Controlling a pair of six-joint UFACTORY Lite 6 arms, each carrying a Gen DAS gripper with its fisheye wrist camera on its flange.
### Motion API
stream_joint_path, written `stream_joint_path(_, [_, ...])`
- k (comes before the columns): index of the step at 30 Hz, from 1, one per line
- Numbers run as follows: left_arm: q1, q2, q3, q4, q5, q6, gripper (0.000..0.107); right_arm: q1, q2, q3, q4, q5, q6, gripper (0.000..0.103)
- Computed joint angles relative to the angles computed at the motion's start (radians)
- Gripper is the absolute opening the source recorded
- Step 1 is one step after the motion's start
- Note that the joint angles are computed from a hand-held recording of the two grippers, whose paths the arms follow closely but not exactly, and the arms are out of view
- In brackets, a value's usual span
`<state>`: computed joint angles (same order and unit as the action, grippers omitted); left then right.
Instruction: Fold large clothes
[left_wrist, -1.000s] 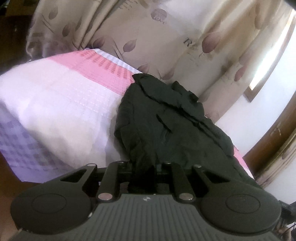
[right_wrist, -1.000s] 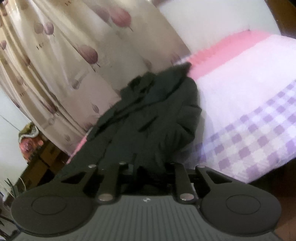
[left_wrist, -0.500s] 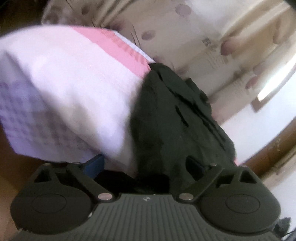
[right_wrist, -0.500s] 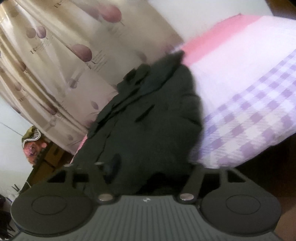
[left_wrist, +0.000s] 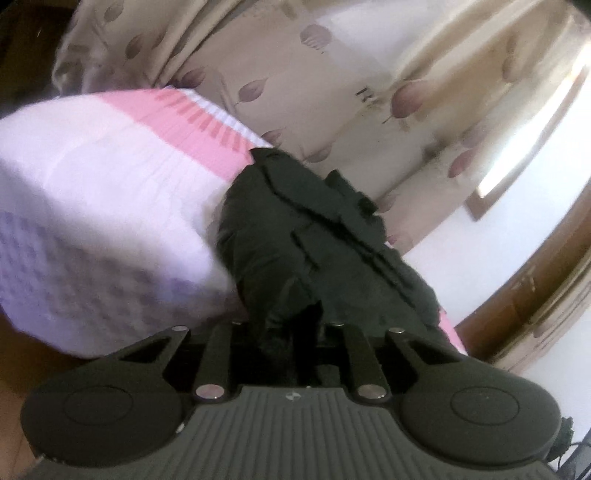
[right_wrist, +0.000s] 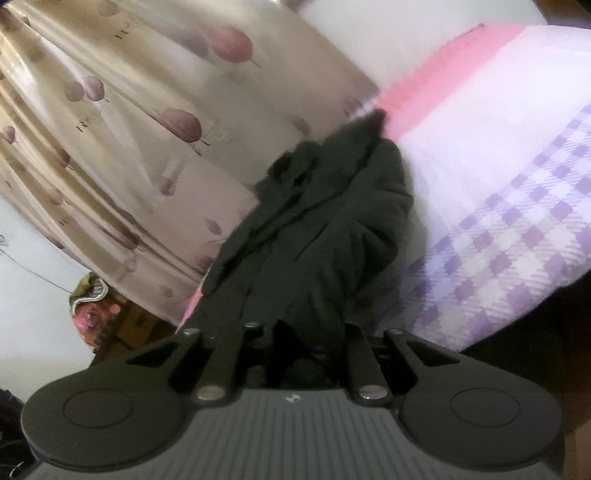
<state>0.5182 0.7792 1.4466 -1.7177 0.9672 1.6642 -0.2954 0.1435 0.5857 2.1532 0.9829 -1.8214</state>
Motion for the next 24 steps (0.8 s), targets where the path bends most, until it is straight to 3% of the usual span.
stream_joint_path(6, [0.037, -0.144, -0.171, 0.013, 0.072, 0.051, 0.016, -0.079, -0.058, -0.114, -0.045, 0.108, 0.058, 0.011])
stream_joint_path(12, [0.069, -0.276, -0.286, 0.007, 0.154, 0.072, 0.016, -0.126, -0.167, -0.164, -0.091, 0.143, 0.156, 0.012])
stream_joint_path(18, [0.033, -0.319, -0.27, -0.042, 0.175, 0.03, 0.016, -0.153, -0.177, -0.086, -0.118, 0.166, 0.233, 0.012])
stream_joint_path(24, [-0.013, -0.275, -0.141, -0.09, 0.147, -0.07, 0.016, -0.153, -0.1, 0.076, -0.123, 0.142, 0.313, 0.012])
